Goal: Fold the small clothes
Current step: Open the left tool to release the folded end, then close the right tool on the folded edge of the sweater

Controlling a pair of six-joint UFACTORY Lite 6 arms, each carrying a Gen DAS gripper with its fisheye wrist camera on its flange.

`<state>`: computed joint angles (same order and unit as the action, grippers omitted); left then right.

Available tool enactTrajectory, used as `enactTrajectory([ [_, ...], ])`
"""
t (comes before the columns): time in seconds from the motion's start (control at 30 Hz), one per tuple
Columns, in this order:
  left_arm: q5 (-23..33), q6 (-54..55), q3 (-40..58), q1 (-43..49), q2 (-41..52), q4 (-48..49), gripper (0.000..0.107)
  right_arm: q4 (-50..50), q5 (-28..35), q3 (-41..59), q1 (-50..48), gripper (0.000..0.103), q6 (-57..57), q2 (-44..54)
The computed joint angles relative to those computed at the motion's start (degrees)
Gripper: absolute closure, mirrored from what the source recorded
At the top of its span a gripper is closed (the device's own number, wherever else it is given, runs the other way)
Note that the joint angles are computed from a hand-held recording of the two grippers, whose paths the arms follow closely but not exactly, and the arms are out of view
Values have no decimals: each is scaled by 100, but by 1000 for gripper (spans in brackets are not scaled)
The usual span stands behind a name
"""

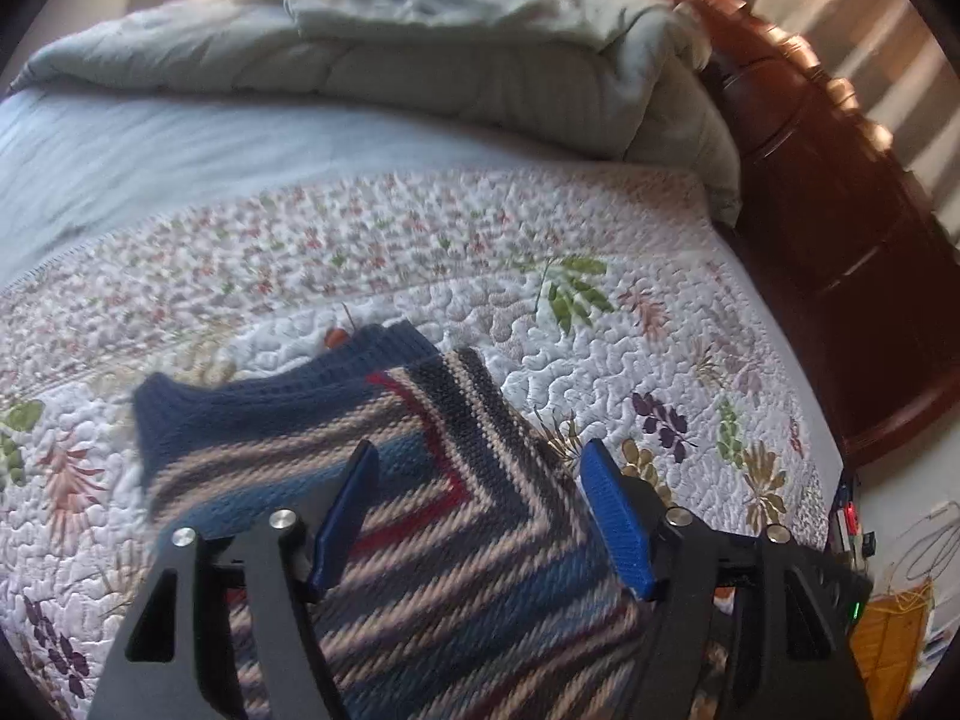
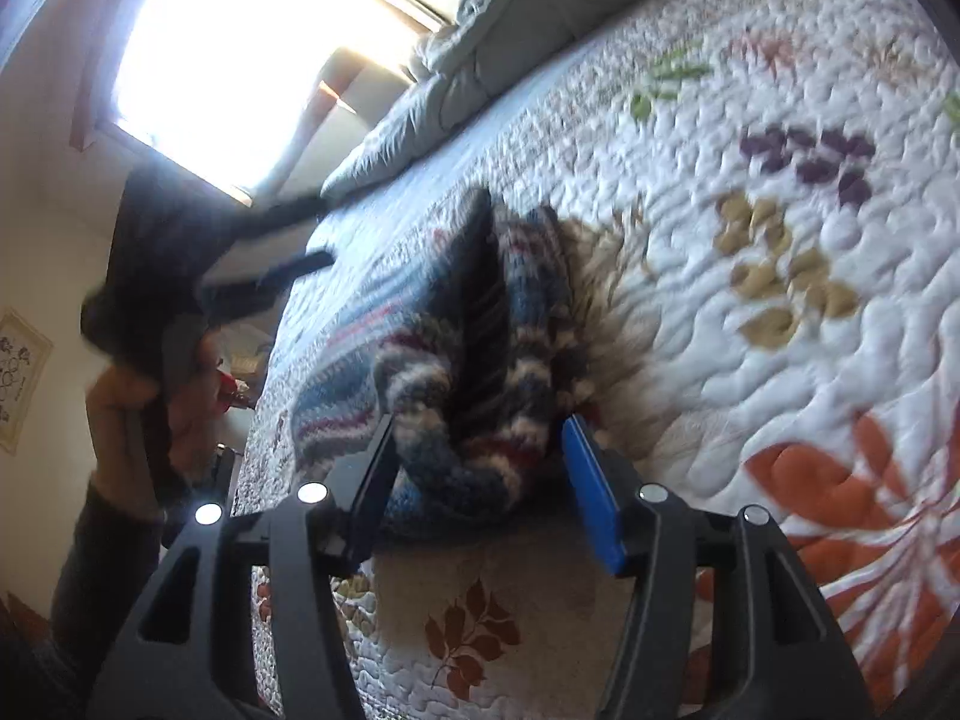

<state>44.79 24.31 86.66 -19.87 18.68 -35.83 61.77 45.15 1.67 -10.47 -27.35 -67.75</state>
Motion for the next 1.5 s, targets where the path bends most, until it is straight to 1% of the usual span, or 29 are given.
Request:
enactTrajectory([
  [0.07, 97, 785, -919, 419, -833, -513, 31, 63, 204, 128, -316, 47, -90, -99],
  [0.1, 228, 1041, -1225, 600, -1073, -658, 30, 358, 178, 233, -318, 47, -404, 183],
  [0.17, 408, 1376, -1722, 895, -1415, -813, 30, 834, -69, 358, -75, 47, -910, 765],
  [0.27, 593, 1742, -2205, 1261, -1681, -1001, 30, 1671, -561, 535, 634, 47, -1707, 1852],
  [0.3, 610, 1837, -2334, 1352, -1760, -1066, 30, 1869, -665, 586, 861, 62, -1908, 2114],
  [0.33, 656, 1890, -2378, 1445, -1782, -1124, 30, 1860, -729, 691, 959, 90, -1979, 2322],
  [0.37, 758, 1938, -2405, 1549, -1811, -1210, 30, 1689, -866, 742, 1097, 89, -1810, 2289],
  [0.43, 937, 2080, -2426, 1713, -1842, -1424, 30, 1141, -635, 689, 762, 92, -1291, 1838],
  [0.5, 1082, 2227, -2511, 1795, -1921, -1594, 30, 634, -5, 508, -42, 92, -1015, 1233],
  [0.57, 1081, 2347, -2660, 1742, -1988, -1623, 30, 467, 347, 396, -481, 92, -1139, 1174],
  [0.6, 1072, 2408, -2736, 1722, -2009, -1650, 30, 476, 355, 326, -501, 92, -1219, 1242],
  [0.7, 900, 2680, -3093, 1595, -2053, -1698, 30, 638, -467, 135, 209, 92, -1322, 1603],
  [0.8, 879, 3123, -3386, 1717, -1943, -1989, 30, 768, -571, 187, 268, 91, -1557, 1943],
  [0.87, 975, 3422, -3486, 1897, -1773, -2232, 30, 649, -511, 219, 301, 90, -1491, 1935],
  [0.93, 1206, 3720, -3555, 2139, -1646, -2534, 27, 616, -73, 340, 26, 79, -1520, 1883],
  [0.97, 1317, 3838, -3557, 2226, -1579, -2645, 26, 633, -23, 410, -98, 75, -1507, 1794],
  [1.0, 1378, 3952, -3566, 2292, -1515, -2741, 26, 579, 16, 653, -263, 64, -1525, 1872],
  [1.03, 1382, 4013, -3578, 2302, -1485, -2786, 26, 634, -22, 929, -274, 61, -1693, 2190],
  [1.07, 1350, 4080, -3608, 2277, -1467, -2819, 26, 788, -83, 1300, -226, 61, -1982, 2748],
  [1.13, 1171, 4285, -3739, 2177, -1467, -2917, 26, 1389, -550, 2111, 196, 61, -2506, 3948],
  [1.17, 1095, 4343, -3812, 2132, -1497, -2939, 26, 1469, -694, 2547, 359, 61, -2649, 4547],
  [1.2, 1030, 4422, -3859, 2091, -1489, -2974, 26, 1658, -1077, 3030, 637, 61, -2684, 5147],
  [1.27, 1076, 4475, -3913, 2131, -1485, -3048, 26, 1546, -1262, 4008, 853, 61, -2563, 6346],
  [1.3, 1117, 4490, -3910, 2156, -1455, -3072, 26, 1269, -1178, 4546, 887, 61, -2317, 6946],
  [1.33, 1171, 4509, -3902, 2196, -1407, -3105, 27, 1019, -1261, 5013, 1002, 60, -2010, 7476],
  [1.4, 1093, 4461, -3847, 2149, -1378, -2932, 27, 904, -1328, 5517, 1068, 60, -1783, 8035],
  [1.43, 1064, 4457, -3839, 2119, -1378, -2922, 27, 961, -1198, 5738, 1057, 65, -1816, 8307],
  [1.47, 1057, 4442, -3828, 2110, -1369, -2920, 27, 1057, -1173, 5821, 1057, 74, -1903, 8414],
  [1.5, 1077, 4374, -3790, 2112, -1376, -2883, 27, 980, -1188, 5872, 1086, 94, -1881, 8436],
])
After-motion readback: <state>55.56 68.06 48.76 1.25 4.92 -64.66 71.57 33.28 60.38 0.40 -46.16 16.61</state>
